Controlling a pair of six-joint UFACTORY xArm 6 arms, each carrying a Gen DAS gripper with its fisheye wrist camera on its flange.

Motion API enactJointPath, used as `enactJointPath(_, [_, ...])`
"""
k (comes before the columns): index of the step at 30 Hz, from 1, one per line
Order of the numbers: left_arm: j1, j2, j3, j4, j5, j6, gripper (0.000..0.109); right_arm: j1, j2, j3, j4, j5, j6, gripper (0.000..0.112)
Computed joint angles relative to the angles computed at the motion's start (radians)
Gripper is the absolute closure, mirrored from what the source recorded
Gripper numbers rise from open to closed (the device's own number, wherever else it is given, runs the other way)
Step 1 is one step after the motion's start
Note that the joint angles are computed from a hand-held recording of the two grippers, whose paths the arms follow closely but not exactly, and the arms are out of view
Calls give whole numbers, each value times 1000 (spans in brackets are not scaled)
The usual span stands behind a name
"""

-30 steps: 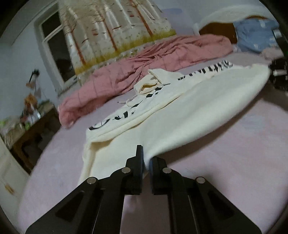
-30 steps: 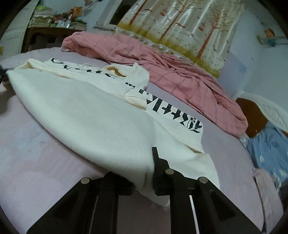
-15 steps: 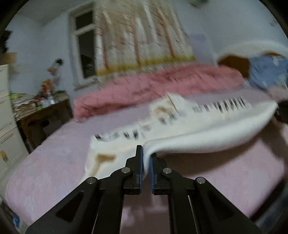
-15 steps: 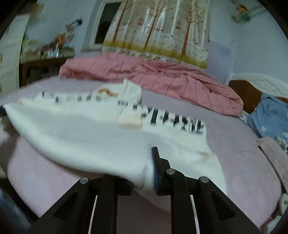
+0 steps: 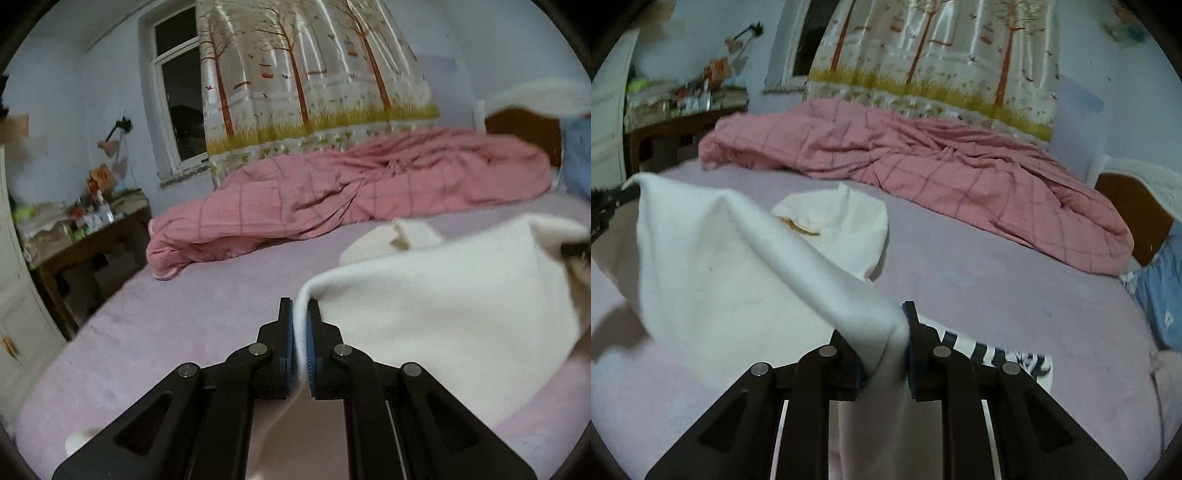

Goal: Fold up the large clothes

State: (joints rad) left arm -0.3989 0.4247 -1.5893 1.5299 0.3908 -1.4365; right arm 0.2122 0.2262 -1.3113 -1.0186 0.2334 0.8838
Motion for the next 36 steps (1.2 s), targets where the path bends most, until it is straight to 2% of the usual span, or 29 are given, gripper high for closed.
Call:
enactJointPath(3, [6,69,-55,-61,-3,76,102,0,91,-77,139,16,-177,89])
enactJointPath(5, [7,121,-97,-116,4,149,102,-3,127,-106,103,50,-129,62])
enactJointPath(7, [10,188,-144,-231,-3,262,102,-3,133,-112,-32,90,1,45])
enactJointPath(8, [13,208,-155,-278,-12,301,102,-7,127,-101,-67,83,24,44])
enactJointPath(10, [24,218,-152,-325,-54,330,101,-14,107,-65,-49,59,-15,42])
enactJointPath(12, [35,194,-126,-243,-91,233,98,-17,68,-17,-62,43,-38,39])
enactJointPath(16, [47,117,-57,72,-141,-94,98,-22,-40,111,-184,18,60,35])
enactJointPath(17, [45,94,-37,164,-141,-188,92,-17,-67,141,-221,30,106,33])
enactJointPath(18, [39,66,-14,262,-129,-287,77,-6,-103,183,-255,54,149,32])
enactJointPath(19, [32,41,9,346,-108,-373,67,5,-133,218,-281,74,166,32])
enactJointPath(20, [26,19,33,403,-78,-440,50,26,-165,255,-334,116,191,32])
enactJointPath(21, [24,4,51,432,-62,-479,44,46,-188,279,-386,157,224,32])
enactJointPath(23, [32,-24,82,478,-53,-551,44,92,-231,328,-487,280,278,32])
enactJointPath(25, [39,-49,115,491,-25,-587,44,103,-258,357,-468,343,259,32])
enactJointPath(27, [56,-63,133,482,-18,-612,42,71,-278,369,-420,306,236,38])
enactJointPath(29, [91,-58,123,455,-67,-635,42,36,-290,370,-392,258,237,67])
enactJointPath(30, [109,-50,116,412,-87,-625,42,14,-290,361,-383,233,252,75])
enactJointPath(31, [119,-47,117,366,-84,-604,42,-2,-284,350,-374,216,262,93])
enactJointPath(32, [126,-45,119,344,-82,-602,42,-16,-275,335,-351,206,261,98])
enactJointPath(33, [135,-41,118,307,-84,-582,42,-30,-259,310,-316,206,264,98])
enactJointPath(36, [142,-17,110,145,-53,-448,42,-63,-197,225,-275,199,276,100])
